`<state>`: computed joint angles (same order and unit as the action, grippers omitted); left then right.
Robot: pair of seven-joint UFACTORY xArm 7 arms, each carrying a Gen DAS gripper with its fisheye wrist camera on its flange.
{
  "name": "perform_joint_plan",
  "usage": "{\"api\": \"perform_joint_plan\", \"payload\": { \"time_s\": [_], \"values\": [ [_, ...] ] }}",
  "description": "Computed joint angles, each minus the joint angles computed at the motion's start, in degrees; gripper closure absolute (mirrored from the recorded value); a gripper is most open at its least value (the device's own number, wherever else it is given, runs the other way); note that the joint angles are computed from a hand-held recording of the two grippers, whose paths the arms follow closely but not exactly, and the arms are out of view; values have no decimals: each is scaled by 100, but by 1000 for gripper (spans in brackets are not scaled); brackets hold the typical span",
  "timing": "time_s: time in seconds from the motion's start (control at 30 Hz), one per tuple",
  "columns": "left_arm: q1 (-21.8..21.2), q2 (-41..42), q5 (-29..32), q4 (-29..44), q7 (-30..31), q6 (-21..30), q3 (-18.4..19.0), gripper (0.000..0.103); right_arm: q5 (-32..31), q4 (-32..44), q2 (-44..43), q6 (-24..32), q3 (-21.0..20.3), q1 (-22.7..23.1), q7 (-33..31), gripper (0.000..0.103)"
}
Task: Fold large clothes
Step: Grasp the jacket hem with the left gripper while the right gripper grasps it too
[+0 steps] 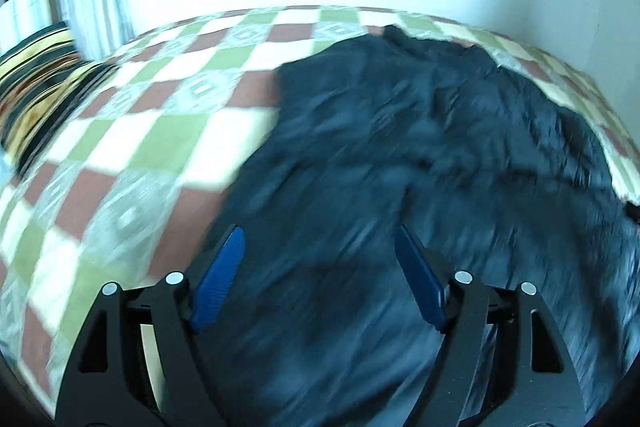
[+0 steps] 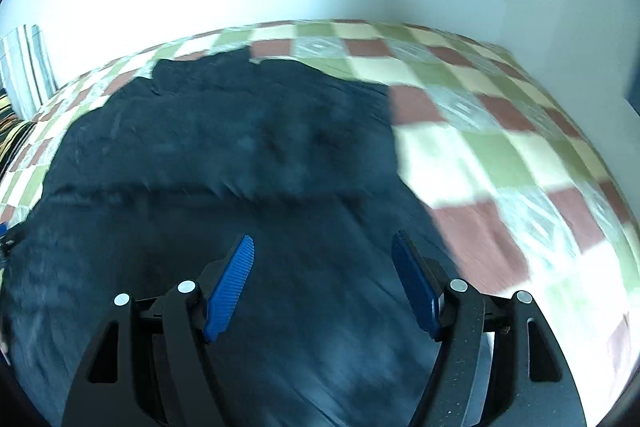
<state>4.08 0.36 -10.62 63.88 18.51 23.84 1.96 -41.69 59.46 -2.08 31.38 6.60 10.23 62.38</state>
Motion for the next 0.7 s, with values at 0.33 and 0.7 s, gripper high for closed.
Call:
{"api": "perform_joint_plan", "payload": {
  "time_s": [0.33, 0.7],
  "values": [
    [454, -1547, -574, -1472, 417, 719, 822, 24, 965, -2556, -2397, 136, 128, -423, -255, 28],
    [474, -2119, -861, -2191, 982, 925, 1028, 24, 2394, -3500, -3176, -375, 434, -454, -972, 28]
  ]
}}
